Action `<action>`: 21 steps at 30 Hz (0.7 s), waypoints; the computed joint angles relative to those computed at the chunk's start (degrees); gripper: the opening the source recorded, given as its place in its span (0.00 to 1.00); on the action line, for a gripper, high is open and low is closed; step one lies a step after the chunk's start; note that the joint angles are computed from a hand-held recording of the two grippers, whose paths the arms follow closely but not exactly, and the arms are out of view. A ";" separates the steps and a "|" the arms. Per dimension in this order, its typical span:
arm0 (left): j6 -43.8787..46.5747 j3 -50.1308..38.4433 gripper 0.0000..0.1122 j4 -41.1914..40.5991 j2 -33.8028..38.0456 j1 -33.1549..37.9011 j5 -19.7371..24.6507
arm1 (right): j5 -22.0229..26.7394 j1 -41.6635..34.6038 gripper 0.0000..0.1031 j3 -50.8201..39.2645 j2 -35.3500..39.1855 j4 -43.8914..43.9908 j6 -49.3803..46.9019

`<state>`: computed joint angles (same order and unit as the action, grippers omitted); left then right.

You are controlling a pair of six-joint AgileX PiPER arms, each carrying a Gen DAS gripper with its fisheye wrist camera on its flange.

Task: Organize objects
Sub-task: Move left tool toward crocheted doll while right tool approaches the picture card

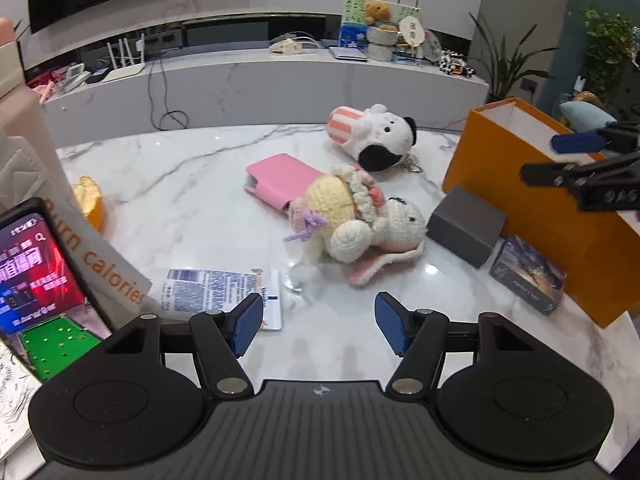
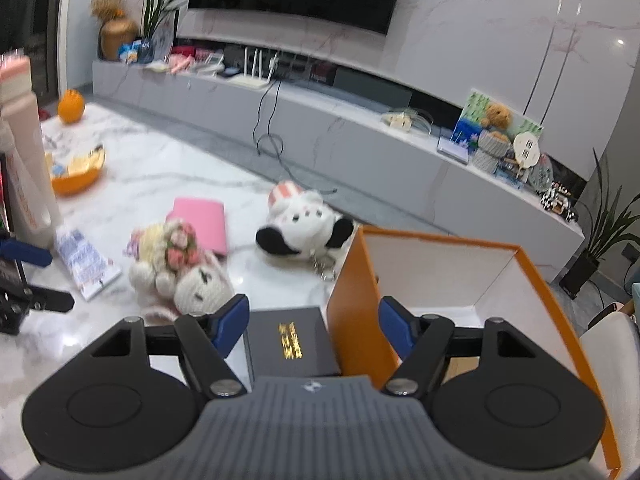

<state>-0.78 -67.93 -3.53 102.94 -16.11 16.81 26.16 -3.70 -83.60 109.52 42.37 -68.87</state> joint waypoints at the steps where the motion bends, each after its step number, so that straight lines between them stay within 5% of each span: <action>1: -0.13 0.03 0.65 -0.06 0.03 -0.10 -0.17 | -0.07 0.29 0.71 -0.17 0.34 -0.87 0.58; 5: 11.65 1.47 0.72 -12.31 -0.23 0.73 -2.01 | 0.70 1.34 0.71 -0.88 1.25 -1.39 0.96; 14: 14.99 1.47 0.72 -13.17 3.45 2.35 -2.98 | 3.81 4.37 0.72 -2.79 4.59 -0.85 -0.82; 17: 10.94 -0.47 0.72 -9.08 5.41 2.46 -2.79 | 4.06 5.68 0.72 -4.12 6.01 -6.59 2.77; 21: 15.53 -2.51 0.72 -14.56 6.39 2.39 -2.73 | 8.91 6.82 0.73 -8.15 7.51 -23.91 18.94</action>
